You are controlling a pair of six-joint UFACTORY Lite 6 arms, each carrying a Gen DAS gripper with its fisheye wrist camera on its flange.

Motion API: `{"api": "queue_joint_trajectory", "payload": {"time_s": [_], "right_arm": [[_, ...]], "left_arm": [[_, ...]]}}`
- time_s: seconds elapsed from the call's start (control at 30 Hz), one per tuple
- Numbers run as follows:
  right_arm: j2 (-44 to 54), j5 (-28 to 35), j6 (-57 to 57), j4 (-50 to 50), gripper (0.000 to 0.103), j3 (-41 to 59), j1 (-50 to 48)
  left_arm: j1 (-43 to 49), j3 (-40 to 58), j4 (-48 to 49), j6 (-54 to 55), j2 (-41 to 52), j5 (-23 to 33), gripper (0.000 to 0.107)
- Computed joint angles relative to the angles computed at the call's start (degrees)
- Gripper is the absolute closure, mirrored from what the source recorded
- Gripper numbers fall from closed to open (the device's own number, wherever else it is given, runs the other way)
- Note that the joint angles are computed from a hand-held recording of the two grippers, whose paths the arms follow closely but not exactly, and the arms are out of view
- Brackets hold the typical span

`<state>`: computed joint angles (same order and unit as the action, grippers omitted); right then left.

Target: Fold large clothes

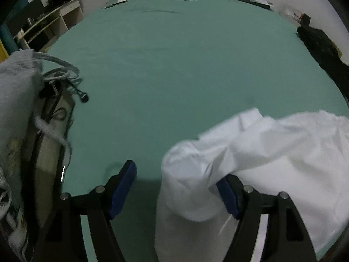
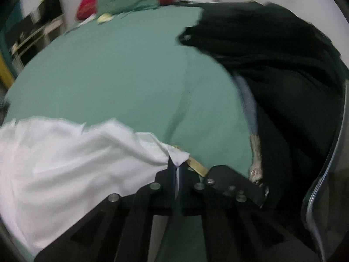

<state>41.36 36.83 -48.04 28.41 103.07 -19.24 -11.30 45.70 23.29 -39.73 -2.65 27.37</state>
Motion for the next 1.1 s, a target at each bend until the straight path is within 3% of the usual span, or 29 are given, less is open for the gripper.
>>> {"api": "queue_joint_trajectory", "payload": {"time_s": [0.1,0.17,0.23,0.37,0.4,0.43,0.5,0.6,0.67,0.73,0.83,0.93,1.0,1.1], "right_arm": [[1.6,0.0,2.1,-0.1,0.101,2.2,-0.1],[0.9,-1.0,2.9,0.0,0.101,1.3,0.1],[0.2,-1.2,4.1,0.3,0.092,0.5,-0.1],[-8.5,-3.1,2.2,4.2,0.083,-10.8,-1.3],[-8.2,-4.2,1.3,5.3,0.076,-10.8,-1.4],[-10.3,-4.8,0.4,5.7,0.055,-13.0,-1.4],[-16.0,-8.3,-6.9,11.3,0.040,-19.9,-1.0],[-20.4,-8.8,-19.3,21.9,0.040,-24.3,0.1],[-21.8,-5.1,-26.2,29.2,0.040,-25.7,0.4],[-19.6,3.2,-26.1,30.0,0.040,-23.5,1.0],[-14.0,10.3,-20.4,26.4,0.040,-19.1,3.4],[-9.6,5.2,-11.7,18.7,0.040,-17.1,7.2],[-9.4,1.7,-13.5,20.0,0.040,-17.6,8.3],[-10.8,-3.1,-10.0,15.9,0.040,-18.4,10.3]], "left_arm": [[4.4,3.0,-0.3,-0.5,2.7,-0.7,0.048],[7.0,3.7,-1.2,-0.7,2.1,0.6,0.046],[8.7,4.5,-2.9,-0.8,1.6,2.2,0.040],[5.2,3.3,-0.8,-2.7,-4.1,7.2,0.035],[3.7,3.1,-0.2,-3.4,-5.4,8.7,0.035],[1.7,3.1,-0.3,-3.6,-7.2,10.6,0.035],[-1.5,4.1,0.5,-5.0,-9.3,13.5,0.035],[-7.8,6.9,4.3,-11.3,-10.6,17.1,0.034],[-10.9,8.8,2.0,-11.0,-9.4,14.7,0.034],[-10.2,10.0,-5.9,-1.6,-7.8,9.4,0.034],[-11.0,14.0,-15.4,6.5,-0.8,7.0,0.034],[-13.3,16.2,-19.8,9.3,6.0,6.2,0.033],[-12.8,16.7,-14.6,3.2,10.8,5.9,0.032],[-12.4,14.8,-7.7,-4.3,10.9,4.5,0.028]]}}
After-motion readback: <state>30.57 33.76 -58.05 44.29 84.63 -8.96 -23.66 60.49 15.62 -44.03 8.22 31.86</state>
